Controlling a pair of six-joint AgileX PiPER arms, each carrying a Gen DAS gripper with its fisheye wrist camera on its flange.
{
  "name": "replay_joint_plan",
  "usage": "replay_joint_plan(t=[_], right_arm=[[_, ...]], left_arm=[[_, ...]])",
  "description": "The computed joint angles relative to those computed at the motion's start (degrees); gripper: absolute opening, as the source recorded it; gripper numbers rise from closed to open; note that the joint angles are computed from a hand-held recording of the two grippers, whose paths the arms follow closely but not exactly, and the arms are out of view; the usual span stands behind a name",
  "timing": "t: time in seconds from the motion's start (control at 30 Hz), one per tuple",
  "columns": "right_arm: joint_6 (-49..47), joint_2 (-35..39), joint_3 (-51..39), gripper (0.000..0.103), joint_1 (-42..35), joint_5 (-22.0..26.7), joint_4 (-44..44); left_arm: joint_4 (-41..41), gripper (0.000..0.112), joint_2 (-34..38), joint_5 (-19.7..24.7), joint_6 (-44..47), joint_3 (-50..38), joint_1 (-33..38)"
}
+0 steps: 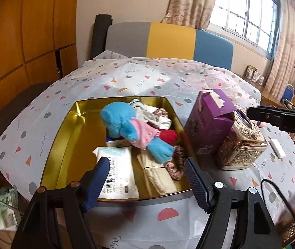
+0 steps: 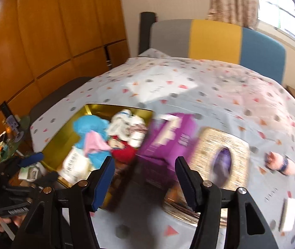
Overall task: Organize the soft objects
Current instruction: 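Grasp the white foam block on the sheet with the right gripper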
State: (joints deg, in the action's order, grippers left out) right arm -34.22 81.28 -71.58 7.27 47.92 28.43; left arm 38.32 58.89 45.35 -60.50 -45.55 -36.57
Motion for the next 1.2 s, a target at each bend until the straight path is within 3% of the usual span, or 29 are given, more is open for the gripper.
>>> replay_joint_plan(t=[0.23, 0.5, 0.77, 0.87, 1.0, 1.2], right_arm=[[-3.5, -0.1, 2.8, 0.061, -12.7, 0.8, 1.3], [-3.5, 4.6, 2.4, 0.061, -26.8, 0.7, -0.5], [3.8, 17.6, -11.3, 0.064, -42.4, 3.1, -5.3], [8.3, 23.4, -18.0, 0.069, -44.7, 4.3, -9.6], [10.6, 30.2, -25.5, 0.069, -45.5, 7.9, -12.8], [12.2, 35.4, -28.3, 0.069, -41.7, 8.1, -19.0]], left_arm=[[1.4, 0.076, 2.6, 0.9, -0.7, -2.4, -4.8], [1.7, 0.076, 7.2, 0.3, 0.9, -6.5, -10.2], [-1.0, 0.076, 13.2, -1.9, 6.4, -12.8, -13.3], [-1.4, 0.076, 15.5, -2.1, 8.0, -15.2, -14.2], [-3.6, 0.076, 18.2, -2.7, 11.0, -18.6, -14.5], [-6.8, 0.076, 23.5, -2.3, 17.9, -26.2, -15.5]])
